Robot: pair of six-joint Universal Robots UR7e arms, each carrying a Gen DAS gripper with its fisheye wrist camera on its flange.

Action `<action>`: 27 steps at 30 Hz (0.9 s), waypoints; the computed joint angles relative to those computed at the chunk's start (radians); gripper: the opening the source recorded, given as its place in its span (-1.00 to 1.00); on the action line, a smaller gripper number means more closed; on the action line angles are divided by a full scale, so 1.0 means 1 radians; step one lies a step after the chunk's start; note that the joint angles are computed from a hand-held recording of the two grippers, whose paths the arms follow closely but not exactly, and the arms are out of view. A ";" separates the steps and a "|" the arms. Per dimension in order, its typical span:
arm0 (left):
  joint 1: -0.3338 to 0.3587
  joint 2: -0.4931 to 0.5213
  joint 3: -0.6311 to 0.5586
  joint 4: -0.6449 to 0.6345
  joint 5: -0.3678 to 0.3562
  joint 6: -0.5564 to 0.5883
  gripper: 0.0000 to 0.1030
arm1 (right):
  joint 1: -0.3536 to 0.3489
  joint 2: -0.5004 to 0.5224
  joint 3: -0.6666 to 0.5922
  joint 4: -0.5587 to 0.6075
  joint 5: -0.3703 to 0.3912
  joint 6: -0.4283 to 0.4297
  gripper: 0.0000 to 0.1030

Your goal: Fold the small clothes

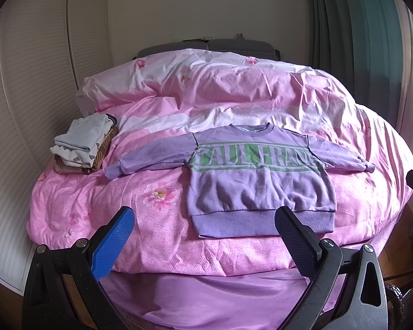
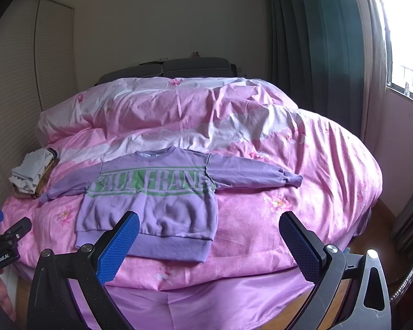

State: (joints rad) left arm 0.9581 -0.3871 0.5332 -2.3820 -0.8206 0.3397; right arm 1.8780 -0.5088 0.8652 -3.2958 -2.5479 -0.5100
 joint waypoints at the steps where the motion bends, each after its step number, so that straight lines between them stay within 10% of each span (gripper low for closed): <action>1: 0.000 0.003 -0.004 0.001 0.000 0.000 1.00 | -0.001 0.001 -0.001 -0.001 0.000 -0.001 0.99; 27: 0.000 0.006 -0.011 0.010 0.000 -0.004 1.00 | -0.002 0.003 -0.013 0.006 0.000 -0.001 0.99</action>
State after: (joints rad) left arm 0.9580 -0.3811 0.5221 -2.3721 -0.8203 0.3359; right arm 1.8764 -0.5053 0.8522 -3.2899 -2.5482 -0.5113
